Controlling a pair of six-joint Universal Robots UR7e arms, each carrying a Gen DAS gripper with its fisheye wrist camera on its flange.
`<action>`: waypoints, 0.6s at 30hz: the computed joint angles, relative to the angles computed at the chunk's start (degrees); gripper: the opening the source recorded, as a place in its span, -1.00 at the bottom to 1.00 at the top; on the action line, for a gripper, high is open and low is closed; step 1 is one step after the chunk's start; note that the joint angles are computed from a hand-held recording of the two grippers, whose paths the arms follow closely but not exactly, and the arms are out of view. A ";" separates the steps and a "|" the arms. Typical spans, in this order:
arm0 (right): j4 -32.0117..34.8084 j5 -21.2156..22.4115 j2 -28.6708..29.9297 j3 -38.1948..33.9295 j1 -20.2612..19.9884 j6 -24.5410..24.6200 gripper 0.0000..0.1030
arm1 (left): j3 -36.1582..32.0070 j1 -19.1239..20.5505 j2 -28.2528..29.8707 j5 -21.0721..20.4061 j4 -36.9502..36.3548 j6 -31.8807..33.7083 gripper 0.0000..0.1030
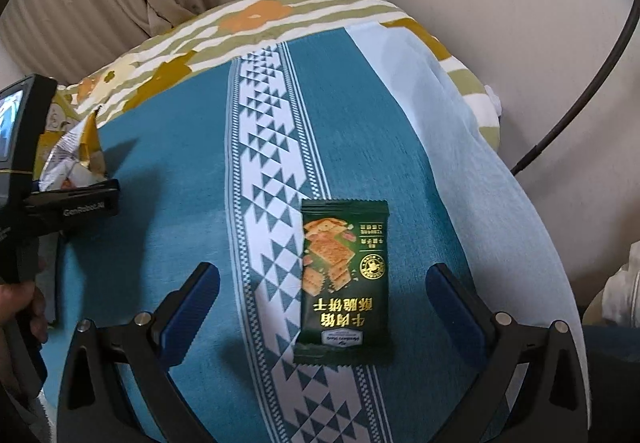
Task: Organize snacks
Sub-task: 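Grasp the white crumpled bag with the left tool while the right tool grasps the green cracker packet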
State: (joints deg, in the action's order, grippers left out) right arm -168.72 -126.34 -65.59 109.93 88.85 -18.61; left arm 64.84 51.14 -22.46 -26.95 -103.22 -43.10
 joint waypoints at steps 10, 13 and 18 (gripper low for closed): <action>0.34 -1.37 1.35 -0.80 -0.67 -1.12 0.57 | 0.49 0.01 0.29 -1.08 -7.11 8.69 0.42; -1.10 -3.02 1.96 -0.92 -0.46 -2.37 0.36 | 1.03 -0.28 0.03 -2.04 -8.95 10.45 0.40; -2.69 -3.97 2.35 -1.03 -0.33 -3.92 0.04 | 1.90 -0.98 -0.11 -3.16 -11.33 12.23 0.37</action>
State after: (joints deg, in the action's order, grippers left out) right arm -171.41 -130.31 -63.25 108.90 88.51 -22.53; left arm 66.74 50.15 -22.57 -30.12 -114.54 -30.87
